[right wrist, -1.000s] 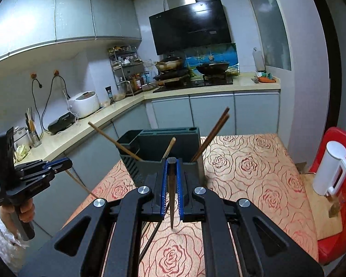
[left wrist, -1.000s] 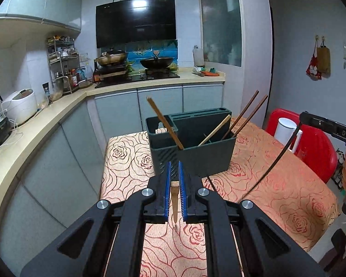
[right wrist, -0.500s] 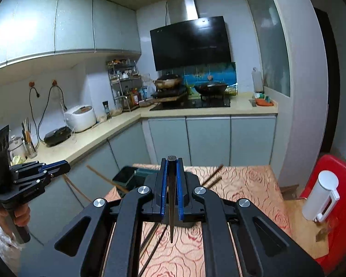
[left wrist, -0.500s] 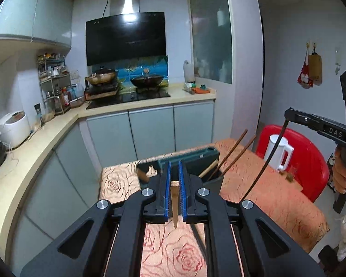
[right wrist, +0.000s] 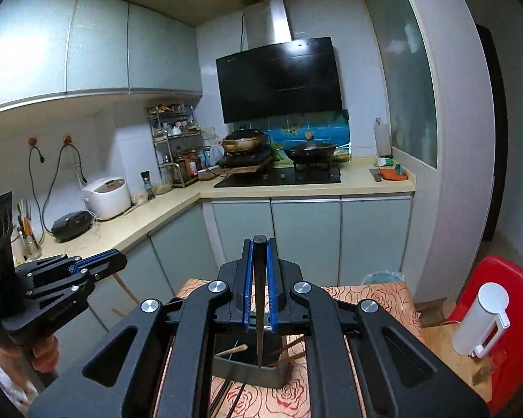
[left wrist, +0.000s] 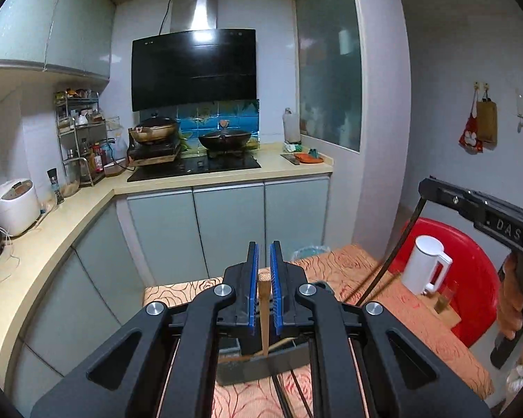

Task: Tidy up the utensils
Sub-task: 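Lift both chopsticks over the black holder while both tools open to drop them in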

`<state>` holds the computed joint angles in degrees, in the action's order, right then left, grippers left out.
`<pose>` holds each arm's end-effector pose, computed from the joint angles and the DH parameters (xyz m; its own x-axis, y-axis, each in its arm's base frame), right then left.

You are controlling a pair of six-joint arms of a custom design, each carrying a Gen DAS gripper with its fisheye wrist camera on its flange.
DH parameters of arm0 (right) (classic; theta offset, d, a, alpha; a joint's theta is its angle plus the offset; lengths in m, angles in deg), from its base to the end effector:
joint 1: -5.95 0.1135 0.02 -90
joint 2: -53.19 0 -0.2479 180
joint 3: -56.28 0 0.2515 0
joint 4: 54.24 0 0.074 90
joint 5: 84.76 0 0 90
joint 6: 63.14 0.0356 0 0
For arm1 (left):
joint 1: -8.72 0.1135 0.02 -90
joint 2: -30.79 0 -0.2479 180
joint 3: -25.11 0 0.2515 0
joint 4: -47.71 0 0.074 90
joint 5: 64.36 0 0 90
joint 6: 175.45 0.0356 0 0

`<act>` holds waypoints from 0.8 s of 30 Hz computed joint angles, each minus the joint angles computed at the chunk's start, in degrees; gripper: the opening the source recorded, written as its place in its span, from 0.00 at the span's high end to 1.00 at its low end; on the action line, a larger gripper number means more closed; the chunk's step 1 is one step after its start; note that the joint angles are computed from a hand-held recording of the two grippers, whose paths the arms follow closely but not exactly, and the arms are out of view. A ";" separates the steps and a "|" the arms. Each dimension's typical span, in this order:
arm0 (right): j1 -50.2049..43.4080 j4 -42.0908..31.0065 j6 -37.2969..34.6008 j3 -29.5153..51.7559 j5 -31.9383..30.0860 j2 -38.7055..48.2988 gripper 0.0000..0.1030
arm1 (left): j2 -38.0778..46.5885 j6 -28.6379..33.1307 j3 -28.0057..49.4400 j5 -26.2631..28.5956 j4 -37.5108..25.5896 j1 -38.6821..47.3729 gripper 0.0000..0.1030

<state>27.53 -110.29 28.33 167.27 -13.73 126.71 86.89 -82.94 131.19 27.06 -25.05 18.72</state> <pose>0.2295 0.1032 0.4699 -0.3125 -0.0975 -0.9449 -0.6265 0.7688 0.1279 0.1425 0.0242 0.4694 -0.3876 -0.0239 -0.9215 -0.1342 0.9905 0.0308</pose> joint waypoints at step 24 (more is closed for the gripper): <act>8.80 3.71 -0.17 -4.44 9.39 8.25 0.86 | 2.60 -0.80 -14.90 -0.63 11.29 3.95 0.84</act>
